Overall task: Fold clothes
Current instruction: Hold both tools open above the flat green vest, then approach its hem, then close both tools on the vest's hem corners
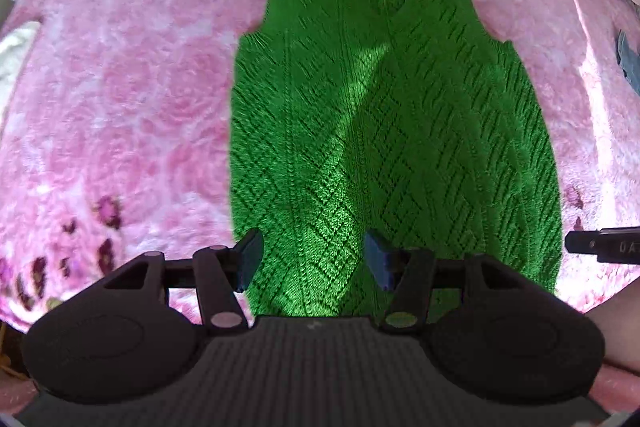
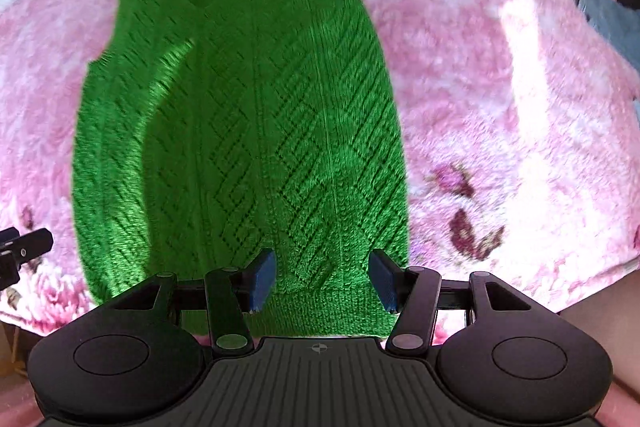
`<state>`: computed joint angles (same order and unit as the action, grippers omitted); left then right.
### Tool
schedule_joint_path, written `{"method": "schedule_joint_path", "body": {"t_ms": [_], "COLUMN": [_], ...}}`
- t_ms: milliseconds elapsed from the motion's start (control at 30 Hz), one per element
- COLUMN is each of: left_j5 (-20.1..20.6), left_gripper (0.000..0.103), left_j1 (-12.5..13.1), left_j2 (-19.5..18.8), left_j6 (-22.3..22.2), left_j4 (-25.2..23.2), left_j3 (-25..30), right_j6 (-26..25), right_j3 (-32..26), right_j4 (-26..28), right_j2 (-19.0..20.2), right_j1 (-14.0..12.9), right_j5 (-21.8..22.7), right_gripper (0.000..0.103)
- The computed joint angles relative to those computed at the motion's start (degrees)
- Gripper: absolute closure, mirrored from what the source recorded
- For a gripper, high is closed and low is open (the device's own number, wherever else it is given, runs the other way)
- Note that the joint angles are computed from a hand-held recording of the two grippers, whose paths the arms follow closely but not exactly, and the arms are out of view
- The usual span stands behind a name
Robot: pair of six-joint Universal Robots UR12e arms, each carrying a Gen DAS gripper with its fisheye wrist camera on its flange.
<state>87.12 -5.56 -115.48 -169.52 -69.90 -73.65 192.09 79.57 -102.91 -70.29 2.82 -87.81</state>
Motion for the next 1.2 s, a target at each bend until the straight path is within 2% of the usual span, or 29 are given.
{"method": "schedule_joint_path", "body": {"t_ms": [100,233,433,533,767,900,1000,1200], "left_j5": [-1.5,-3.3,-7.1,-10.7,-14.4,-15.3,-17.0,-24.2], "left_gripper": [0.051,0.051,0.052,0.062,0.062,0.06,0.06,0.06], "left_j1": [0.3,0.8,1.9,2.5,3.0,3.5,4.1,5.5], "left_j2": [-1.8,-4.2,-8.8,-11.8,-20.1,-26.4,-31.6,-40.4], "left_j6": [1.3,2.3,3.8,4.1,4.9,2.0,-0.1,-2.9], "left_j4": [-0.6,1.1,8.3,12.4,18.8,19.3,15.6,8.4], "left_j3": [0.4,0.8,2.9,5.0,15.1,24.5,33.1,48.5], "right_j6": [1.0,-0.3,-5.6,-9.1,-15.6,-20.0,-22.4,-22.8], "right_j3": [0.0,1.1,3.6,2.8,0.8,-5.9,-11.6,-22.3], "right_j4": [0.3,-4.7,-18.3,-22.2,-39.2,-39.0,-37.6,-32.7], "right_j2": [1.5,3.3,5.9,8.3,13.4,18.2,22.0,28.5], "right_j1": [-0.1,-0.6,-1.3,-1.5,-3.1,-4.0,-5.0,-7.2], "right_j5": [0.3,1.8,2.6,2.0,4.5,5.9,8.1,16.3], "right_gripper": [0.048,0.048,0.048,0.048,0.048,0.048,0.048,0.048]}}
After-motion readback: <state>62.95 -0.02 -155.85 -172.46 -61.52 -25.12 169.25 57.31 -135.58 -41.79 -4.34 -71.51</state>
